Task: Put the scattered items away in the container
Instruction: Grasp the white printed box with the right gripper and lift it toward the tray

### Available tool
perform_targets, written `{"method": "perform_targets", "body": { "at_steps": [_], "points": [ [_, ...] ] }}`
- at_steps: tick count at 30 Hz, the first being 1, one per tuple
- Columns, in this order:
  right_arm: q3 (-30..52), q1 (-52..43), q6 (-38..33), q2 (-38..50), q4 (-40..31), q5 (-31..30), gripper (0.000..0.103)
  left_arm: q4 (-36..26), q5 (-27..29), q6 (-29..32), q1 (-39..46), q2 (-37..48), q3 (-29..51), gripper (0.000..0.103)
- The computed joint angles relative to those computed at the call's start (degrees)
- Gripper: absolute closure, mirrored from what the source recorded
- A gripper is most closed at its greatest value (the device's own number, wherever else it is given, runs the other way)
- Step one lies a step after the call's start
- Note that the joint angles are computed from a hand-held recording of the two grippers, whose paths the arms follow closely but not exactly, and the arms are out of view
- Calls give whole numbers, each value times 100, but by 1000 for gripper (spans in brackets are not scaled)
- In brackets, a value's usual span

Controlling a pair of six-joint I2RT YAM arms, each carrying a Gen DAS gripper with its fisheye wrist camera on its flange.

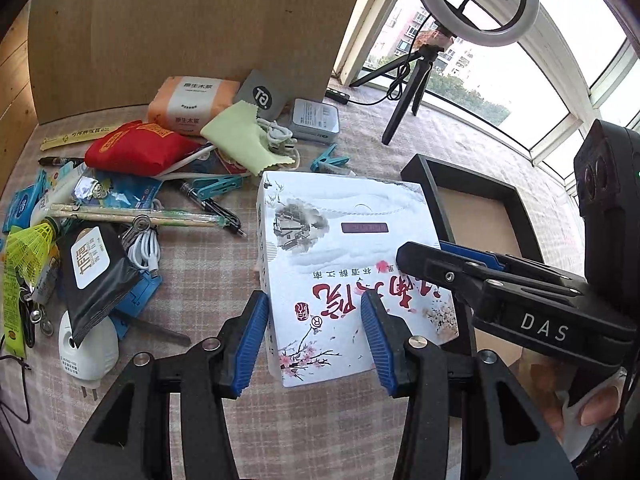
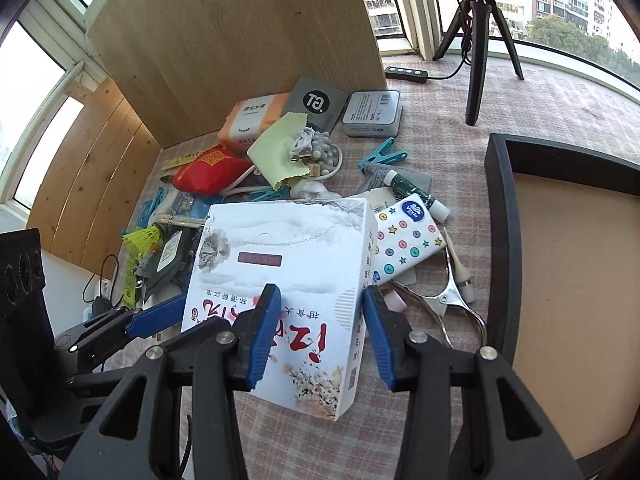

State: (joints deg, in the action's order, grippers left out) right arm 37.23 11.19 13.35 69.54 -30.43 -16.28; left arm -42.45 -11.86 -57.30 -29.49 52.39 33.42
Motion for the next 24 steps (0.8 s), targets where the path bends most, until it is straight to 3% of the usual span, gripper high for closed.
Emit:
{"method": "perform_targets", "body": {
  "at_steps": [6, 10, 15, 19, 24],
  "points": [
    [-16, -1688, -1116, -853, -1005, -452, 61, 577, -25, 132, -627, 1270, 905, 58],
    [208, -3432, -2355, -991, -1764, -857, 61, 1040, 81, 365, -1028, 2481, 1735, 58],
    [640, -5707, -4056, -525, -2440, -1160, 61, 1212, 387, 698, -1506, 4028, 3118, 58],
    [1012, -7291, -5155, 64, -2681, -1243, 61, 972, 616, 1000, -1849, 5100, 4351, 58],
    [1492, -8593, -5802, 646, -2717, -1373, 61, 664, 721, 1366, -2284, 5768, 5399, 58]
  ]
}}
